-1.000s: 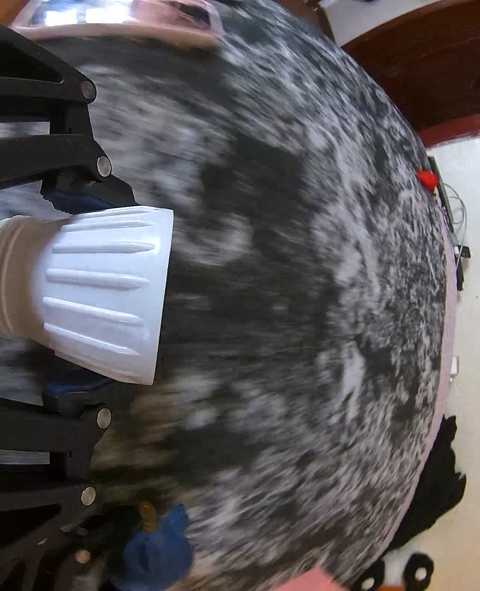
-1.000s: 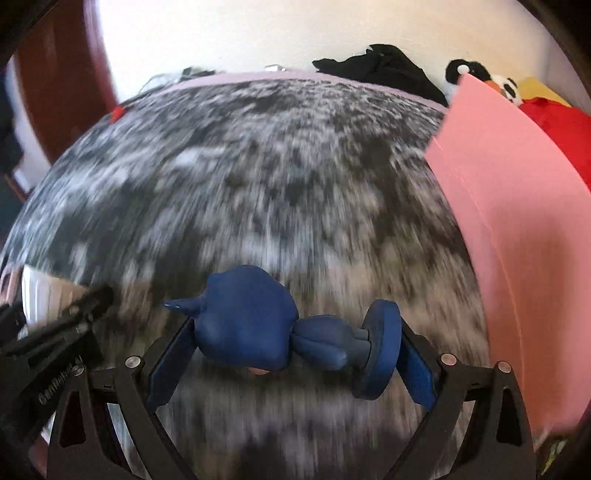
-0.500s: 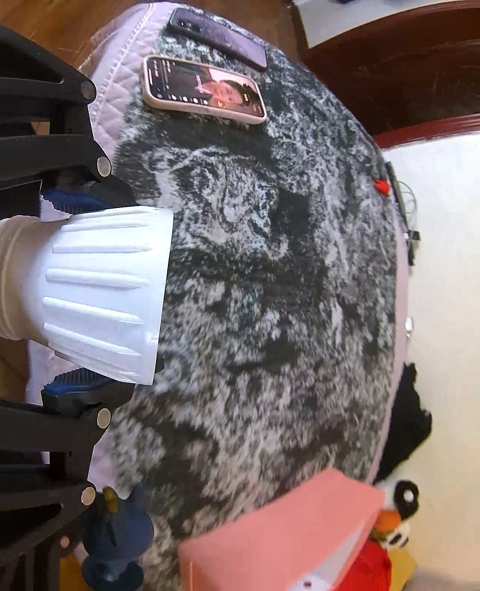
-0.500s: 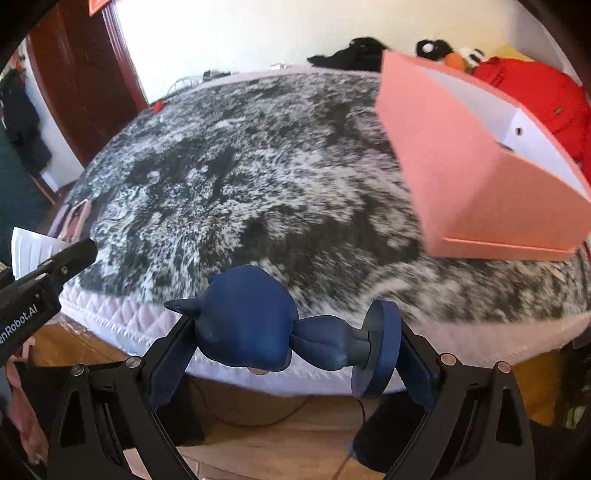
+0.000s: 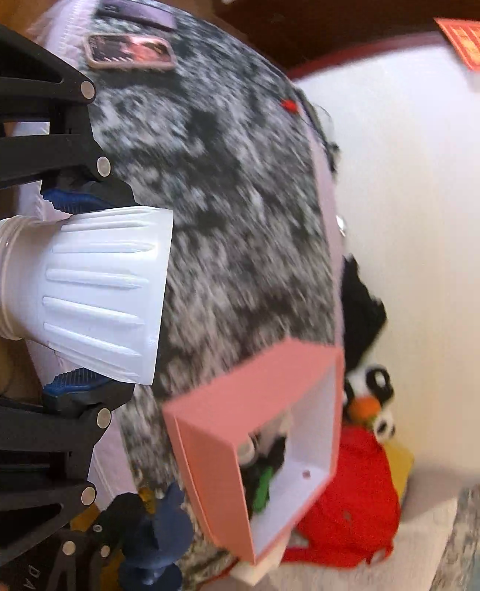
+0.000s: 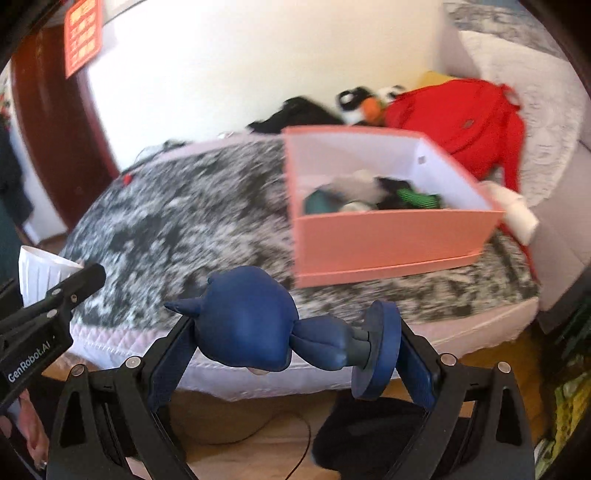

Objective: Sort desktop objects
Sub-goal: 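Carry the white cup and blue figurine into the pink box and release both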

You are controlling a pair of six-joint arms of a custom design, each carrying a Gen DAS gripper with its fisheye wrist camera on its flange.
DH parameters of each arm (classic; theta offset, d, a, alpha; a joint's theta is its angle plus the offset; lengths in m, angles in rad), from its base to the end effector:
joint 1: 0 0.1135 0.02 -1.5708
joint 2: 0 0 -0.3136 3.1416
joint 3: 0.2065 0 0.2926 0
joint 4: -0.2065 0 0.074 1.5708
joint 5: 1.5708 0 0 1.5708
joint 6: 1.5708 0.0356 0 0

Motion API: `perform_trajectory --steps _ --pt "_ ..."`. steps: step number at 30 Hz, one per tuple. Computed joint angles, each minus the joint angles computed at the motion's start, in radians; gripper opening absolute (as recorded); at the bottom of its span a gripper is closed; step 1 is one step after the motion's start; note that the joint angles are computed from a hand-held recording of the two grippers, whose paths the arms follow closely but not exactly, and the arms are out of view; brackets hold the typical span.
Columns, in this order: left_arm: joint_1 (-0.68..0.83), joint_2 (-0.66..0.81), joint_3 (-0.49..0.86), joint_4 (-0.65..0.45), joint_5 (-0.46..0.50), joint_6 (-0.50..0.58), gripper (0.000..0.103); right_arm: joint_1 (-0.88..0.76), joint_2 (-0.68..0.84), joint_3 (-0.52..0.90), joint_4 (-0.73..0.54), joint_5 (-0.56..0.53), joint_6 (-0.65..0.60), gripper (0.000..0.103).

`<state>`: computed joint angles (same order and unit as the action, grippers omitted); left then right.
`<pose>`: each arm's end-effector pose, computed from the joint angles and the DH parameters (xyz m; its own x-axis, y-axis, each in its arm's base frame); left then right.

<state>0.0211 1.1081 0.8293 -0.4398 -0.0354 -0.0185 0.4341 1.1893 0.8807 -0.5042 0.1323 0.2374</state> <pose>0.2543 0.0066 0.3009 -0.6572 -0.0323 -0.7530 -0.0599 0.9982 0.0094 0.2464 0.1091 0.2954 -0.7191 -0.0764 -0.6907 -0.1703 0.9830 0.0686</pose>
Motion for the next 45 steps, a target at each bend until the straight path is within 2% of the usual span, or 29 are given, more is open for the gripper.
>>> perform_trajectory --steps 9,17,27,40,42,43,44,45 --pt "-0.223 0.111 0.139 0.008 -0.094 -0.051 0.056 -0.267 -0.078 0.046 -0.045 -0.090 -0.092 0.098" --pt "-0.291 0.281 0.327 0.025 -0.113 -0.057 0.056 -0.374 0.035 0.203 -0.016 -0.119 -0.137 0.098" --pt "-0.257 0.592 0.637 0.024 -0.066 -0.047 0.056 -0.422 0.335 0.489 0.021 -0.137 -0.157 0.098" --pt "-0.234 0.993 1.051 -0.051 -0.007 -0.044 0.057 -0.444 0.735 0.838 0.014 -0.154 -0.142 0.098" --pt "-0.226 1.033 1.101 -0.072 0.024 -0.056 0.059 -0.453 0.791 0.897 -0.013 -0.175 -0.129 0.099" --pt "-0.222 1.057 1.134 -0.096 0.031 -0.070 0.069 -0.458 0.824 0.934 -0.039 -0.181 -0.119 0.099" --pt "-0.221 1.086 1.175 -0.124 0.007 -0.084 0.088 -0.463 0.858 0.975 -0.068 -0.185 -0.108 0.100" --pt "-0.220 1.101 1.191 -0.132 -0.017 -0.092 0.096 -0.469 0.877 0.994 -0.080 -0.182 -0.097 0.100"
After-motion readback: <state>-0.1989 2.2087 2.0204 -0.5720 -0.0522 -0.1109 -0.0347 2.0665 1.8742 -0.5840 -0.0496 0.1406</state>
